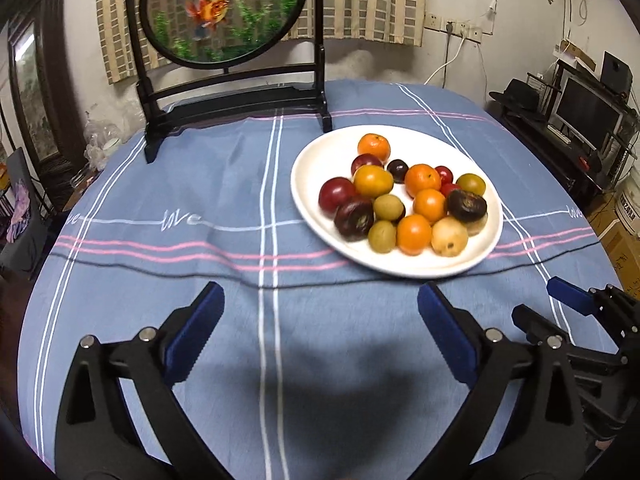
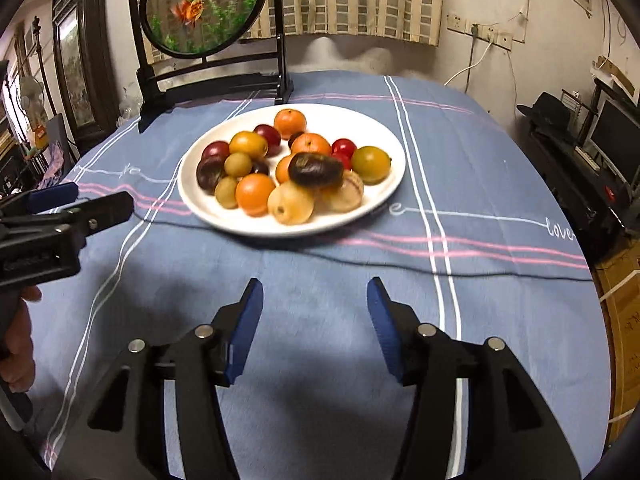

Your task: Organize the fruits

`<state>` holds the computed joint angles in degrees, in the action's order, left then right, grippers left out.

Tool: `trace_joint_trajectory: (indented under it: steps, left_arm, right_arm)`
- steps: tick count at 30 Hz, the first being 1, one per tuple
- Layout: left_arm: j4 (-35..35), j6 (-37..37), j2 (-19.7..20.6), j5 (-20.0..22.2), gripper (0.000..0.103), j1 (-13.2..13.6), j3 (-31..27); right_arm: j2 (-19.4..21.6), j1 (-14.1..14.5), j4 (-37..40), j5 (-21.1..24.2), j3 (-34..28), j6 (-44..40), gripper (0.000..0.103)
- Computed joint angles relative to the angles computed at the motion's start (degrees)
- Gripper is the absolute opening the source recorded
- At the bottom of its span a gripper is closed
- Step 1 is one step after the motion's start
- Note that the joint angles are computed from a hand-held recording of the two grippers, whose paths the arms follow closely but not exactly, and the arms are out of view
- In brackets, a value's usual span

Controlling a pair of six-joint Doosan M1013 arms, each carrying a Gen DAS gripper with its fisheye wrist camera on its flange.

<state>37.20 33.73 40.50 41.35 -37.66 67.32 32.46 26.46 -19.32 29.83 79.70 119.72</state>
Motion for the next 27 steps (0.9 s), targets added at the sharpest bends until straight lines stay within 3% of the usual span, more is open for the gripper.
trace_joint_trajectory:
  steps: [12,27]
  left_arm:
    - [1.82,-4.33,-3.38,-1.06,0.099,-0.65,6.03]
    - [0.76,-3.19,-3.89,-1.94,0.099,-0.86,7.77]
  right_arm:
    - [-1.12,1.24,-1.65,0.19,2.03,3.73,0.054]
    - [-1.47,1.33,-0.96,-0.28,3.16,4.42,0.054]
